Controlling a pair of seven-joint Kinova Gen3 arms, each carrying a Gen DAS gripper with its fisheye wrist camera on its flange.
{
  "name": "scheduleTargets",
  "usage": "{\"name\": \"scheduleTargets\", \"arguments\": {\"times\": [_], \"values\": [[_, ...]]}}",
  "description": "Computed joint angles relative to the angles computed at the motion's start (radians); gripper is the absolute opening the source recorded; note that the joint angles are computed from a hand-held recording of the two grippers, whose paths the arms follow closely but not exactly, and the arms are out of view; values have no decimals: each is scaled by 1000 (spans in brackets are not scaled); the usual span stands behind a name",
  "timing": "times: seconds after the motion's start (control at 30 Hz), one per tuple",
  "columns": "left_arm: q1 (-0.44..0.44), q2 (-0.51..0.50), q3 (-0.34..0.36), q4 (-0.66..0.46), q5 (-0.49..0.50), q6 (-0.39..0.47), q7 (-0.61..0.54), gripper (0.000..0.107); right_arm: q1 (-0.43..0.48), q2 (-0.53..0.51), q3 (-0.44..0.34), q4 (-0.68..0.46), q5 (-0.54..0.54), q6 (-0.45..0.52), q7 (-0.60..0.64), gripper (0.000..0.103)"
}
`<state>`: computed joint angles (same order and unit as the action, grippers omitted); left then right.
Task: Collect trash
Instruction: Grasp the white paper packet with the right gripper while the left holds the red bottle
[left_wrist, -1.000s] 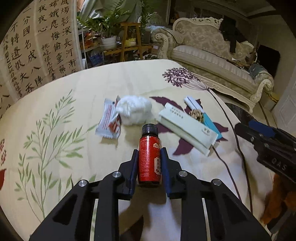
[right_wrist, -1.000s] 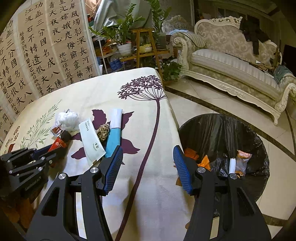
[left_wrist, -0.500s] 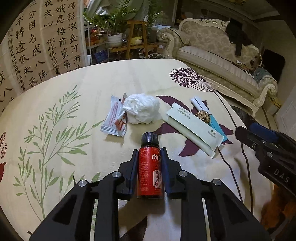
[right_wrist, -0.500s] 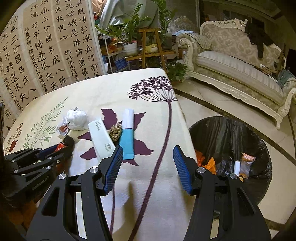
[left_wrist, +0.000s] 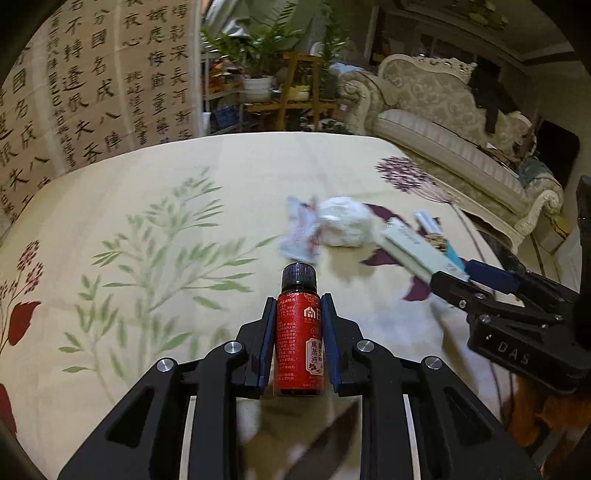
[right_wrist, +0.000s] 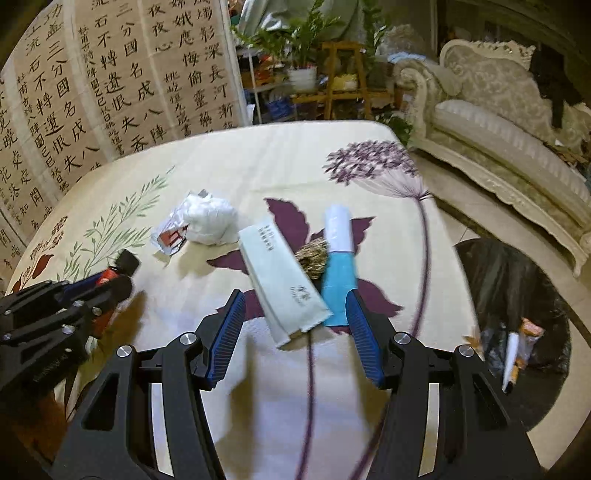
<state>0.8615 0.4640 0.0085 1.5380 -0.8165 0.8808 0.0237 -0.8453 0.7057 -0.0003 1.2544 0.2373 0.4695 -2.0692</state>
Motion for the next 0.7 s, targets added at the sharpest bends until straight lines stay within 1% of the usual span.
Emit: {"name": "scheduleTargets", "arguments": {"times": [0.07, 0.13, 0.17, 0.2, 0.3, 0.5, 0.57, 0.6, 0.63, 0.7], "values": [[-3, -13, -5, 24, 1, -1, 15, 25, 9, 3, -18, -11, -6, 8, 17, 55], [-7, -26, -5, 48, -2, -2, 32, 25, 48, 9, -77, -31, -39, 25, 76, 55], [-10, -32, -4, 60, -5, -3, 40, 25, 52, 11, -85, -36, -49, 30, 92, 55], [-12, -35, -2, 67, -9, -3, 48, 25, 39, 13, -75, -41, -48, 36, 94, 55], [-18, -51, 3, 96, -24, -8, 78, 25, -15, 21, -13, -62, -19, 57, 60, 55], [-36, -72, 19, 141, -49, -31, 122, 25, -31, 65, -11, -149, -2, 139, 59, 55], [-39, -78, 23, 153, -57, -41, 135, 25, -51, 73, 8, -159, 16, 153, 44, 53], [-40, -81, 24, 160, -62, -46, 142, 25, -64, 75, 19, -162, 29, 160, 34, 50], [-40, -84, 25, 165, -68, -50, 150, 25, -69, 75, 23, -163, 39, 163, 27, 43], [-41, -91, 27, 178, -81, -58, 168, 25, -77, 76, 29, -161, 54, 165, 12, 35]]}}
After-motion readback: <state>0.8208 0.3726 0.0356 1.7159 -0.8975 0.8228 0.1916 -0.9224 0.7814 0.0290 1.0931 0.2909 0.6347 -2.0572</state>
